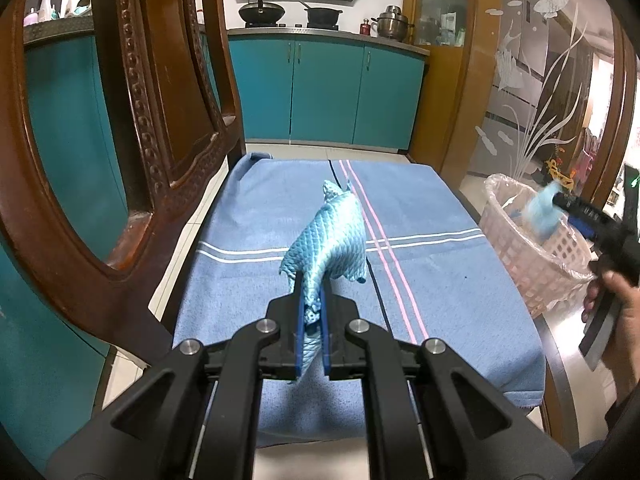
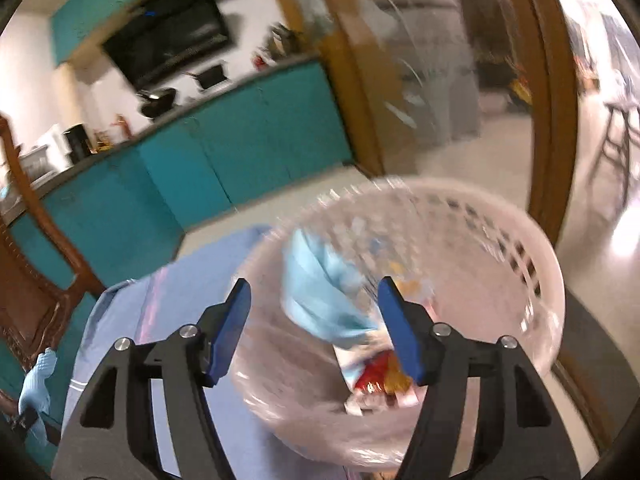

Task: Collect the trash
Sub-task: 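Carry the blue patterned cloth over the wastebasket and open the left tool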

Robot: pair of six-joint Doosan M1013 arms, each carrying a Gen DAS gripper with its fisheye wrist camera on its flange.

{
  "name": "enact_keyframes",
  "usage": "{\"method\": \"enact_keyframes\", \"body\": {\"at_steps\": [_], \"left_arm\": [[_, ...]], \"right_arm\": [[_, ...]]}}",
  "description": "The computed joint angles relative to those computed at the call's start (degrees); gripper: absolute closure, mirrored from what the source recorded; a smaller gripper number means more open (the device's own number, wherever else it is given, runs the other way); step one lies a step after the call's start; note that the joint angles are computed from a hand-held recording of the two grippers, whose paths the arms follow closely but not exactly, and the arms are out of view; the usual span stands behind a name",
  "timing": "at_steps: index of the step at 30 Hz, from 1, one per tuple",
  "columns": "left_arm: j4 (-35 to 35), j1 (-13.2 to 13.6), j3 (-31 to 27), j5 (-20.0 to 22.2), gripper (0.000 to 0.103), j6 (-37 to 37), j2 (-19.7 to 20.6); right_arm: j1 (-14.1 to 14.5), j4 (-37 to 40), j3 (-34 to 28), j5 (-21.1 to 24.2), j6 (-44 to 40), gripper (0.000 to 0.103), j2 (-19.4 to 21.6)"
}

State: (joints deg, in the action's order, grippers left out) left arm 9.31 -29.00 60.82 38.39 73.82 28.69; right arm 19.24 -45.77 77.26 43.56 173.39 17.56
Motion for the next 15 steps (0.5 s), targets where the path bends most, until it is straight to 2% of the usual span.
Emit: {"method": "enact_keyframes", "body": {"at_steps": [1,2,3,4,5,7,8,12,15], "left_arm": [[0.05,-0.05,-0.03,-0.01,0.095,0.08,0.02],[0.18,-0.14,-0.07,0.01,0.095,0.21,0.05],[0.07,-0.14,-0.16,0.05,0.095,0.46,0.12],[-0.26,-0.2,-0.29,0.15,0.095,1.01,0.2],[-0.47,-0.24,-0.29,0.13,0.095,1.39,0.22],[-0.86,-0.52,-0.45,0.33,0.095,2.27,0.34],[-1.7,-0.77,-0.83,0.67,0.095,3.58,0.55],[-7.26,-2.25,-3.96,1.18,0.095,9.07,1.91],[-14.0,-3.88,-11.22,4.15,0.095,15.41,5.0]], "right_arm": [[-0.07,0.97,0.4,-1.18,0.0,0.038,-0.69],[0.33,-0.99,1.27,-2.47,1.85,0.032,-1.75],[1.36,-5.94,2.5,-3.19,5.86,0.026,-3.21],[2.65,-12.24,3.87,-2.58,11.48,0.009,-4.47],[4.14,-18.04,4.9,-0.43,17.21,0.003,-5.41],[6.92,-22.9,6.12,4.65,23.71,0.003,-6.62],[7.24,-21.43,6.3,5.16,23.11,0.003,-6.92],[7.11,-6.98,5.23,6.88,13.06,0.003,-6.45],[7.25,-6.92,4.78,8.05,12.79,0.003,-6.01]]}}
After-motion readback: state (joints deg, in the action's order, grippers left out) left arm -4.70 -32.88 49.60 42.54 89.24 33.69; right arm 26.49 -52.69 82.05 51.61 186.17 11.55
